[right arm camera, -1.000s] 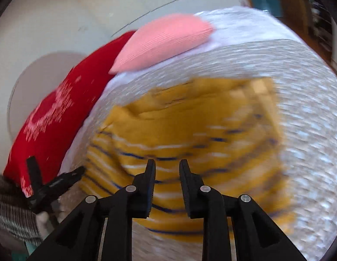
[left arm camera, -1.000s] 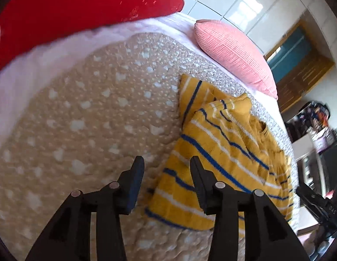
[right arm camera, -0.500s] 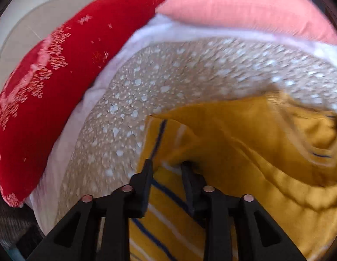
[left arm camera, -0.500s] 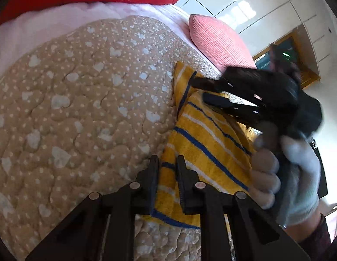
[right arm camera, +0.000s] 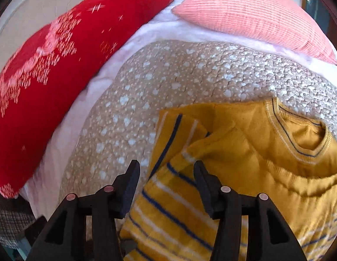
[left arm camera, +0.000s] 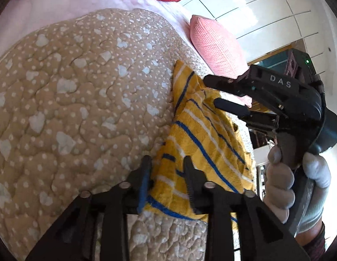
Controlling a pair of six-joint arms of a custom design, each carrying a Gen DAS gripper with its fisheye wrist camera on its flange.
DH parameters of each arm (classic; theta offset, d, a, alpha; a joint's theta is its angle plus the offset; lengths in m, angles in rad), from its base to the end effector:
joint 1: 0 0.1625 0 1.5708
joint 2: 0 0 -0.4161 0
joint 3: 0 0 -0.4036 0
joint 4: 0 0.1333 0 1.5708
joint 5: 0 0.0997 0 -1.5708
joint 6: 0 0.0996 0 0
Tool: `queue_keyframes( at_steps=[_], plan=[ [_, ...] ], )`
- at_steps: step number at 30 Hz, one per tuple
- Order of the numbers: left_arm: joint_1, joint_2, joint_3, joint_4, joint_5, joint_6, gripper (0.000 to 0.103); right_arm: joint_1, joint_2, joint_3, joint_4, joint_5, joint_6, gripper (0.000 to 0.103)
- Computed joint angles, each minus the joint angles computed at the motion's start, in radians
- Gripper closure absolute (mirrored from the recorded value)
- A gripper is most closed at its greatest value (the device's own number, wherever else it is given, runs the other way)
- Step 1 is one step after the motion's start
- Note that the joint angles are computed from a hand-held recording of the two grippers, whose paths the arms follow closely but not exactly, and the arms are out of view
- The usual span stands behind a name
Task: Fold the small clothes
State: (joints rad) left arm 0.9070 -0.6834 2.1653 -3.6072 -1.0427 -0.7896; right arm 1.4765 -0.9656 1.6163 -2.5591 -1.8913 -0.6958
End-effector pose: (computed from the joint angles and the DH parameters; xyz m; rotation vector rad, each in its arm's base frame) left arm -0.1565 -0.4979 0.0026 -0.4042 2.8750 -1.1356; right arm 0.0371 -0.6898 0.2040 0.7308 -2.6078 0.2574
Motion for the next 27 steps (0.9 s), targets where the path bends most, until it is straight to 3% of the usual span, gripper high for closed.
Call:
queue_keyframes(
  at_steps=[3, 6, 7, 9, 10, 14, 16, 17, 18, 21, 24, 27],
  plan=[
    [-0.017, 0.007, -0.001, -0.003, 0.008, 0.011, 0.057, 0.013, -0.002, 0.028, 0.002, -0.039, -0.015, 0.047],
    [-0.032, 0.019, -0.01, 0.008, 0.04, 0.017, 0.059, 0.034, 0.033, 0.032, -0.015, -0.11, -0.036, 0.045],
    [-0.033, 0.017, -0.009, 0.016, 0.042, 0.015, 0.063, 0.047, 0.059, 0.028, -0.041, -0.166, -0.051, 0.045],
    [-0.026, 0.015, -0.01, 0.028, 0.025, 0.0, 0.086, 0.061, 0.093, 0.02, -0.073, -0.238, -0.077, 0.044],
    [-0.016, 0.013, -0.009, 0.029, 0.005, -0.008, 0.09, 0.068, 0.11, 0.018, -0.096, -0.271, -0.091, 0.044],
    [0.005, 0.013, -0.004, 0.007, -0.046, -0.014, 0.094, 0.086, 0.159, 0.039, -0.227, -0.368, -0.181, 0.04],
    [-0.003, 0.013, -0.006, 0.019, -0.028, -0.013, 0.094, 0.091, 0.174, 0.071, -0.334, -0.39, -0.262, 0.043],
    [-0.009, 0.014, -0.006, 0.022, -0.015, -0.017, 0.094, 0.091, 0.181, 0.094, -0.415, -0.395, -0.321, 0.05],
    [-0.015, 0.015, -0.004, 0.021, -0.003, -0.022, 0.094, 0.09, 0.188, 0.112, -0.492, -0.397, -0.366, 0.064],
    [-0.045, 0.014, 0.009, 0.001, 0.033, -0.022, 0.094, 0.078, 0.169, 0.154, -0.579, -0.359, -0.406, 0.084],
    [-0.095, 0.008, 0.047, -0.071, 0.08, -0.009, 0.094, 0.055, 0.072, 0.189, -0.475, -0.25, -0.314, 0.089],
    [-0.167, 0.012, 0.084, -0.136, 0.176, 0.0, 0.093, 0.024, -0.054, 0.199, -0.336, -0.102, -0.211, 0.09]
  ],
)
